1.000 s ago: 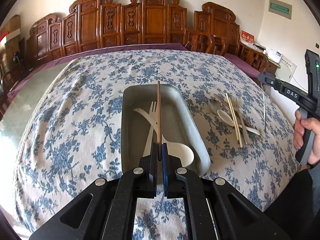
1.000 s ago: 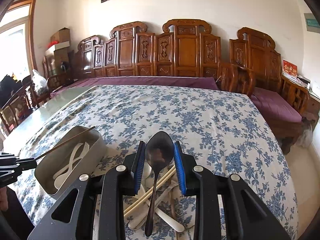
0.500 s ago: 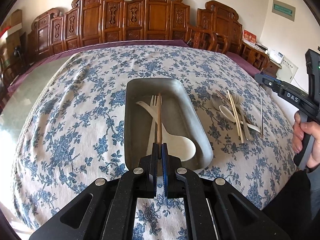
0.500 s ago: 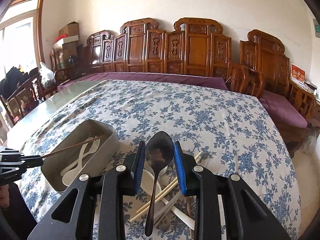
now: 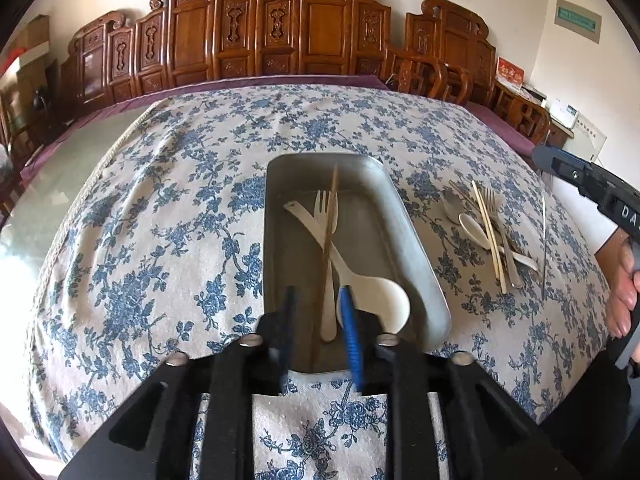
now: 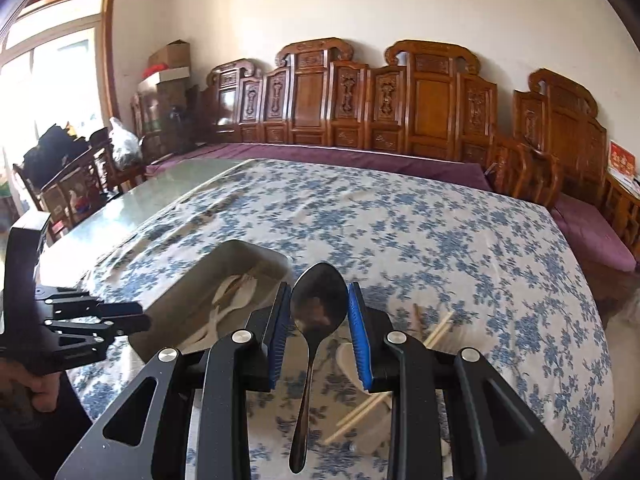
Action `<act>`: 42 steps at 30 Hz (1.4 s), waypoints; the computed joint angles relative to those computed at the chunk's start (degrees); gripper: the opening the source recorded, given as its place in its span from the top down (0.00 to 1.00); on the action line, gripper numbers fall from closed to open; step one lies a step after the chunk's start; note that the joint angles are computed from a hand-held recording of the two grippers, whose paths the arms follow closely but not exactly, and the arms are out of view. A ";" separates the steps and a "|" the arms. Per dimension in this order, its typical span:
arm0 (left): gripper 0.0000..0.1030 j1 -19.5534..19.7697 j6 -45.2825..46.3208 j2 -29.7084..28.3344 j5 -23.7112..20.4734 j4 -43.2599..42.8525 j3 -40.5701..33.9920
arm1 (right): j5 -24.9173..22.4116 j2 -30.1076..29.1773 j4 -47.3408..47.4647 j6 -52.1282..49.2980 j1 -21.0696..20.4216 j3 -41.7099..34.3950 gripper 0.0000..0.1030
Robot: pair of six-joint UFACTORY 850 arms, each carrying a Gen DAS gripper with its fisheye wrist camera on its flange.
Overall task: Organize utensils
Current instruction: 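Lower the chopstick into the tray and open the left gripper, then lower the metal spoon into the tray and open the right gripper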
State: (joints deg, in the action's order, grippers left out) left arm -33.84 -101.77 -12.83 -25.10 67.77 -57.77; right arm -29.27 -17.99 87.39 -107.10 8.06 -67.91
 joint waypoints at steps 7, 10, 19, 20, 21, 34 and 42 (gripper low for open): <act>0.76 0.27 -4.16 1.96 -0.65 3.73 1.47 | -0.17 1.21 -1.25 1.96 3.21 -0.12 0.70; 0.76 0.57 -5.60 2.92 -1.06 5.04 2.11 | -0.64 0.74 -2.26 4.79 4.56 -1.37 0.70; 0.76 1.58 -8.19 5.55 -2.70 7.49 4.00 | 0.92 -2.86 -6.10 12.06 9.67 -6.42 0.70; 0.76 1.73 -8.63 5.78 -2.73 7.87 4.22 | 1.13 -3.38 -6.41 12.61 10.09 -6.95 0.70; 0.76 1.81 -8.76 5.90 -2.79 7.93 4.33 | 1.50 -3.82 -6.76 13.16 10.50 -7.38 0.70; 0.76 2.94 -9.82 7.07 -3.97 7.97 5.41 | 7.31 -11.33 -20.14 27.45 14.37 -12.41 0.70; 0.76 3.21 -9.62 7.10 -4.42 7.43 5.45 | 6.70 -14.07 -29.25 36.53 15.19 -14.20 0.70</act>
State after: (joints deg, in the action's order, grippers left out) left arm -30.63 -111.39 -5.73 -29.53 75.20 -52.32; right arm -22.57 -32.07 58.14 -70.56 23.26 -82.10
